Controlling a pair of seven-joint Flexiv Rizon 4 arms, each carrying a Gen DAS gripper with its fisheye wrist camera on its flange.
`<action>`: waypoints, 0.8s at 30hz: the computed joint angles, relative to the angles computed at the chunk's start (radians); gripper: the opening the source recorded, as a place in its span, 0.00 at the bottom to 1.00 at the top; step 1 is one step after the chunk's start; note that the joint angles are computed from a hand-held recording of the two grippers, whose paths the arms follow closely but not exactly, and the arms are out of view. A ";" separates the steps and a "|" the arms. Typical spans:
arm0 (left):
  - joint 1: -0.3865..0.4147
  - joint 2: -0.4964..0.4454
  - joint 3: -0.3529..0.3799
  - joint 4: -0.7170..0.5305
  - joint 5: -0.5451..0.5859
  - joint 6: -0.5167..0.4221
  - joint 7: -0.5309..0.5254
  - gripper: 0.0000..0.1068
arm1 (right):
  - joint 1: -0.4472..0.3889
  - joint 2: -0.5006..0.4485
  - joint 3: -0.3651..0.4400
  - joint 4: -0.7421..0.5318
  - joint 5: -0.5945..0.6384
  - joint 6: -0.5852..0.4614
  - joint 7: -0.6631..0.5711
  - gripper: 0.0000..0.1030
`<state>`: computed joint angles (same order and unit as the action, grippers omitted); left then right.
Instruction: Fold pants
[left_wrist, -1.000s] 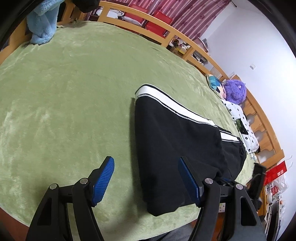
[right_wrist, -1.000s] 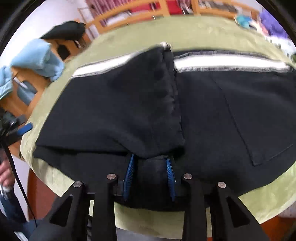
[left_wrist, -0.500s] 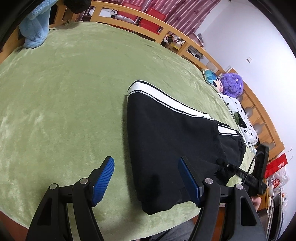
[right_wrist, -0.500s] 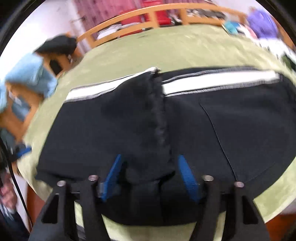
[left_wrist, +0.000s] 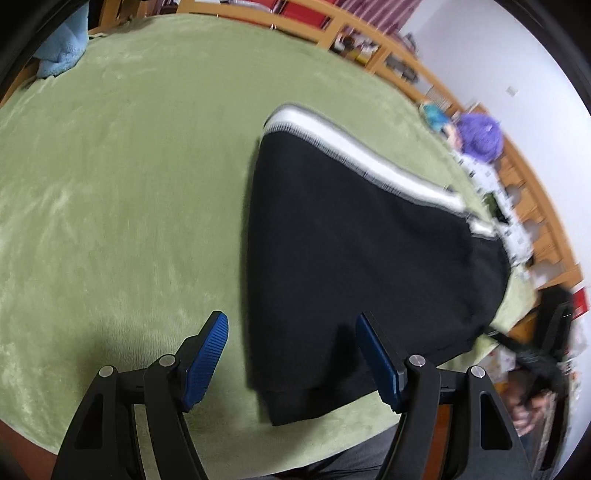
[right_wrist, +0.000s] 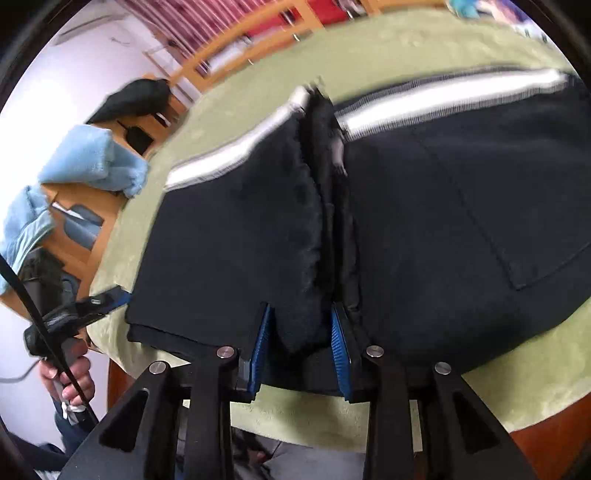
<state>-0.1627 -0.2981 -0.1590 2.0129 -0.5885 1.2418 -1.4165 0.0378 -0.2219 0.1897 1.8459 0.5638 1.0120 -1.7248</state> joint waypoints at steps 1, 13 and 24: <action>-0.029 -0.010 0.049 -0.025 0.096 -0.040 -0.068 0.66 | 0.001 0.013 -0.002 0.004 -0.011 -0.004 0.005 0.34; -0.028 -0.031 0.063 -0.053 0.200 -0.085 -0.108 0.68 | 0.055 -0.045 -0.025 0.047 -0.221 0.119 0.112 0.52; 0.046 -0.072 -0.061 -0.081 -0.077 0.083 0.099 0.66 | -0.008 0.015 -0.086 0.074 -0.319 0.251 0.190 0.53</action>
